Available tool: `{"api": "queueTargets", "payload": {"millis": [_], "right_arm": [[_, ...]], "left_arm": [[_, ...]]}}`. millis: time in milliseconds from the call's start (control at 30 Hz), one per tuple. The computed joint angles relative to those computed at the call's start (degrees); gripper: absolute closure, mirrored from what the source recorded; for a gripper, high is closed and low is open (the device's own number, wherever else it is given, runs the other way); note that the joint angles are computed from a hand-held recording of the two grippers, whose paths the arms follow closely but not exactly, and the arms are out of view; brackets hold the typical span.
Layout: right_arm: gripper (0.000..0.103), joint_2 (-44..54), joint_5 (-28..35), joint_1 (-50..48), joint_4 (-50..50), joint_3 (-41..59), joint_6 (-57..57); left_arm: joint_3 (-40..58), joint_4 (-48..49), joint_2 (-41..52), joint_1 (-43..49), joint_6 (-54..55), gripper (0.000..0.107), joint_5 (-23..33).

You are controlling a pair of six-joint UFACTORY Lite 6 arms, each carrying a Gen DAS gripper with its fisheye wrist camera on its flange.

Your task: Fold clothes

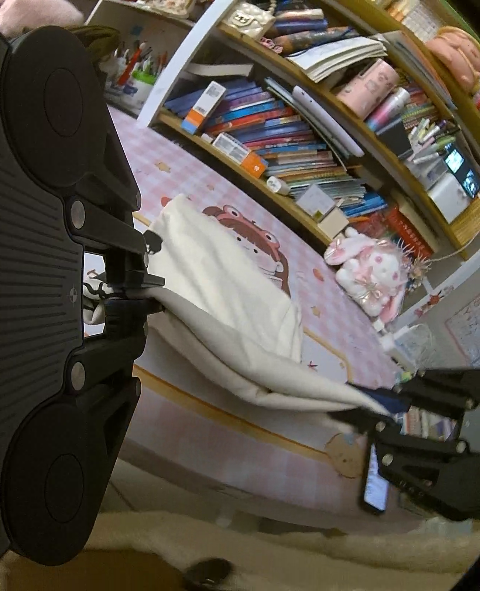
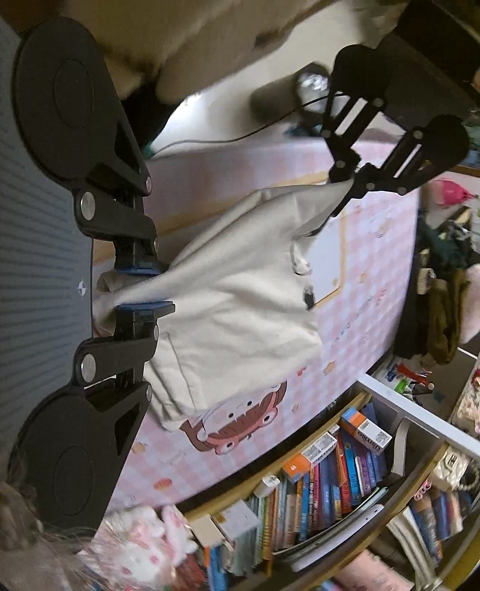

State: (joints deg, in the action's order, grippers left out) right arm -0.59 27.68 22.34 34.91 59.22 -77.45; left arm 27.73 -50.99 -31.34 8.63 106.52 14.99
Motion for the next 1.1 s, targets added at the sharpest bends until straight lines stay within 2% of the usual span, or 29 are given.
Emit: {"api": "queueTargets", "payload": {"millis": [100,233,367,433,533,767,967,1000,1033,1067,1100], "right_arm": [[0.091,-0.49,1.64,-0.56,1.06,0.13,0.87],[0.092,0.85,-2.36,0.11,0.32,1.45,2.95],[0.092,3.48,-6.75,0.16,-0.16,5.29,4.25],[0.092,6.68,-8.95,0.15,-1.73,8.93,5.88],[0.092,12.25,-10.90,-0.24,-4.31,14.60,8.08],[0.092,26.66,-9.91,-0.90,-12.30,29.74,17.69],[0.092,39.77,-4.97,-1.26,-20.56,45.60,26.74],[0.092,42.12,-3.85,-1.40,-21.62,48.61,28.22],[0.092,44.46,-2.78,-1.49,-22.69,51.56,29.75],[0.092,46.87,-1.64,-1.56,-23.72,54.65,31.28],[0.092,49.78,-0.17,-1.64,-24.77,58.30,32.88]], "left_arm": [[2.09,-1.96,3.14,-0.01,1.48,0.102,-0.49],[6.97,-7.58,8.15,-0.29,4.77,0.100,-1.57],[15.37,-21.51,17.55,-1.48,11.43,0.100,-4.63],[18.94,-31.32,22.24,-2.60,19.56,0.100,-6.01],[24.77,-36.48,29.78,-2.38,24.14,0.100,-5.66],[37.76,-24.08,44.49,1.02,12.54,0.098,-1.10],[50.44,-9.73,56.19,2.02,-1.31,0.089,1.65],[52.77,-6.90,58.39,1.98,-4.20,0.080,1.58],[55.20,-3.85,60.62,1.94,-7.31,0.067,1.59],[56.82,-2.27,62.47,1.83,-8.89,0.058,0.17],[58.43,-0.37,64.31,1.71,-10.80,0.045,-1.37]]}}
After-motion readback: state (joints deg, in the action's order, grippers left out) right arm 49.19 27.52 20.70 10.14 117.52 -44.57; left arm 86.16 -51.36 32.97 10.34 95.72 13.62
